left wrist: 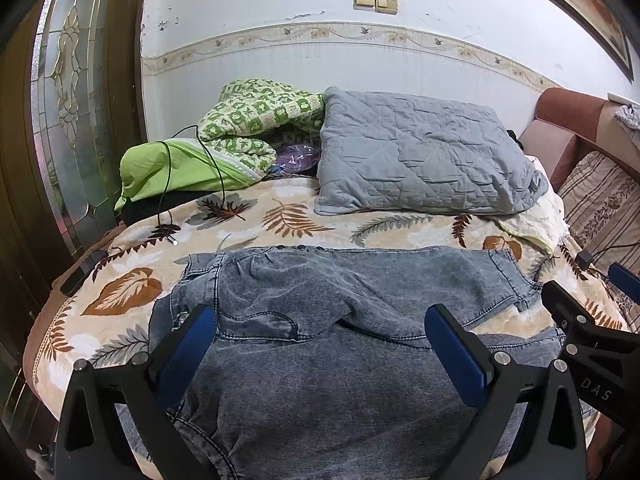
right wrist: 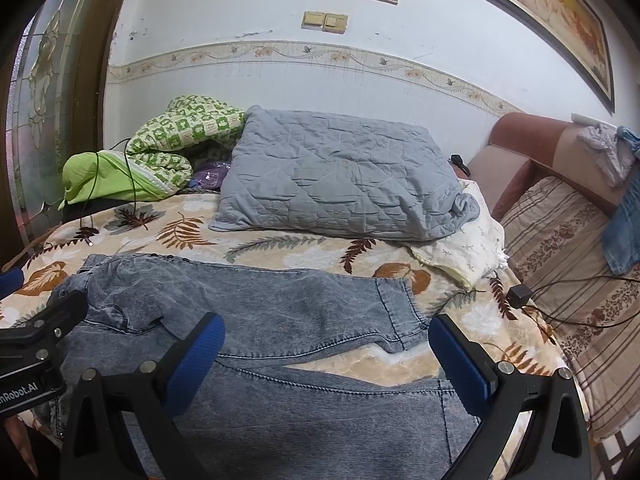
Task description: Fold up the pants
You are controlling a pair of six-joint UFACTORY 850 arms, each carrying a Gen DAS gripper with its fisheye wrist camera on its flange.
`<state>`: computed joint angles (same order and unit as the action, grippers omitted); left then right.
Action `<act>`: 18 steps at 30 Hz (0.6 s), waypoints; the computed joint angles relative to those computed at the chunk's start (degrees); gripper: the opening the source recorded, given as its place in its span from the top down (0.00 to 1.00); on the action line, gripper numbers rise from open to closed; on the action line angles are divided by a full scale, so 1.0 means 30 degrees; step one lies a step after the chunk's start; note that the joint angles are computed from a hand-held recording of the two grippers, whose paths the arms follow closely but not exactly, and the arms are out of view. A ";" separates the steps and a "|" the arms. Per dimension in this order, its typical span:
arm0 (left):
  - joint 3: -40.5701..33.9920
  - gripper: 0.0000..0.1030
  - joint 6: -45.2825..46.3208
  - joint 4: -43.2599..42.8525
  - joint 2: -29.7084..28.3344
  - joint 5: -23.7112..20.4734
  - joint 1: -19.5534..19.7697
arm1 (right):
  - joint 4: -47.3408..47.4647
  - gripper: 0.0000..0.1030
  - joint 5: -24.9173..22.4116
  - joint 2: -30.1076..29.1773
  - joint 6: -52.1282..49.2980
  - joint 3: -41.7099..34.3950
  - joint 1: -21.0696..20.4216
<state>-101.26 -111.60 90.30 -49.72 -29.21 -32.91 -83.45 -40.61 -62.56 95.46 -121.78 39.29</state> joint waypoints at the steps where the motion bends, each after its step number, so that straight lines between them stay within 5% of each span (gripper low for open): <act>1: 0.0068 0.00 -0.0052 0.0072 0.0044 0.0042 0.0019 | 0.0009 0.00 -0.0003 -0.0003 -0.0007 -0.0007 -0.0002; 18: -0.0360 0.00 0.0485 -0.0501 -0.0479 -0.0129 0.0248 | 0.1441 0.00 -0.0199 -0.0795 -0.1689 -0.1207 -0.0136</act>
